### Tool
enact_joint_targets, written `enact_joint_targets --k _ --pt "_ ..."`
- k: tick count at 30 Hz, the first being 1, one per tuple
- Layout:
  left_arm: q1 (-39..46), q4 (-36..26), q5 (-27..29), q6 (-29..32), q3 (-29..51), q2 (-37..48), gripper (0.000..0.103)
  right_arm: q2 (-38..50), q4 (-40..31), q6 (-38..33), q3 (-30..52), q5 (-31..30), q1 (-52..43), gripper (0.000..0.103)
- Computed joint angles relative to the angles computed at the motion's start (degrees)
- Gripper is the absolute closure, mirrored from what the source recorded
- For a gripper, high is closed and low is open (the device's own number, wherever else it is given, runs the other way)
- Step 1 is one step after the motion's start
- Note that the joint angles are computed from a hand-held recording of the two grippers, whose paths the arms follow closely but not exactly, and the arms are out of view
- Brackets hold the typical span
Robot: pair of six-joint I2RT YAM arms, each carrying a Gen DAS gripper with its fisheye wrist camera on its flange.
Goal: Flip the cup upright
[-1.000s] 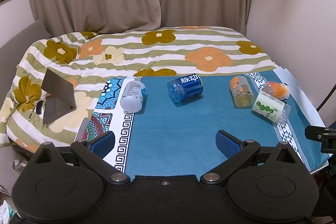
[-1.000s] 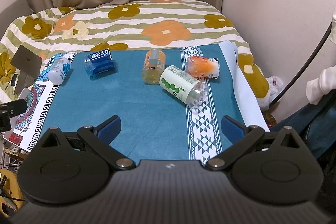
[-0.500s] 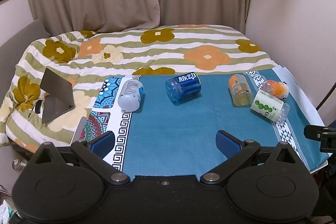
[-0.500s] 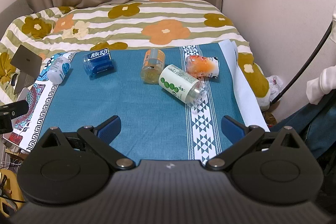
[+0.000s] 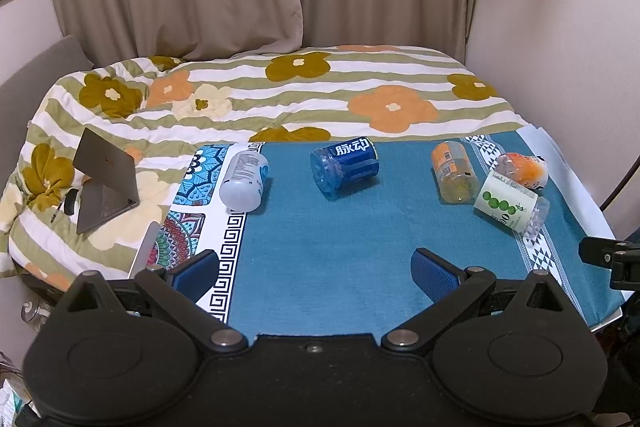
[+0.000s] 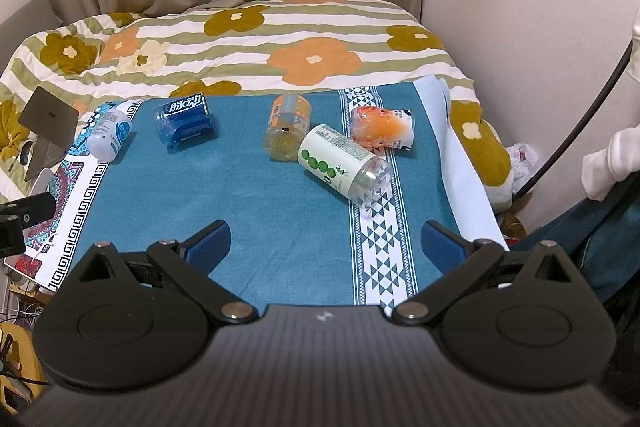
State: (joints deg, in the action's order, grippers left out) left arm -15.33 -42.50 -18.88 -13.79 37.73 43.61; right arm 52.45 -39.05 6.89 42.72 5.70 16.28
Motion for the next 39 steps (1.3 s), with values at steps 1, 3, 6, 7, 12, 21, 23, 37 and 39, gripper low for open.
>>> enact_joint_targets --k 1,3,6,7,12,21,23,37,39 --pt "-0.54 0.07 -0.28 -0.55 0.11 0.41 0.000 0.00 0.04 -0.07 -0.01 0.01 -0.01 0.000" --pt "-0.78 0.42 -0.24 -1.00 0.57 1.54 0.000 -0.07 0.31 -0.19 -0.29 0.00 -0.17 0.000" --pt "-2.21 0.84 -1.11 -2.34 1.68 3.80 0.000 -0.31 0.67 -1.49 -0.70 -1.30 -2.01 0.000" --pt "-2.66 1.03 -1.41 -2.74 2.21 4.72 0.000 -0.26 0.74 -2.21 -0.68 -2.06 -2.95 0.000" --pt "-4.52 2.69 -2.31 -5.40 5.09 10.11 0.000 2.08 1.38 -7.95 1.15 -6.97 -9.38 0.000" --pt "-4.15 9.14 0.88 -4.45 13.74 25.28 0.000 11.60 5.42 -15.22 6.25 -12.30 -16.51 0.000" --pt "-3.66 10.81 2.39 -3.39 16.44 29.95 0.000 13.77 6.31 -15.50 7.30 -12.91 -17.46 0.000" --pt "-0.49 11.68 16.07 3.64 44.14 66.59 0.003 31.65 11.36 -11.72 15.53 -9.24 -19.23 0.000" --pt "-0.26 10.22 17.37 4.41 47.97 70.46 0.005 34.01 11.48 -10.22 16.65 -8.44 -19.24 0.000"
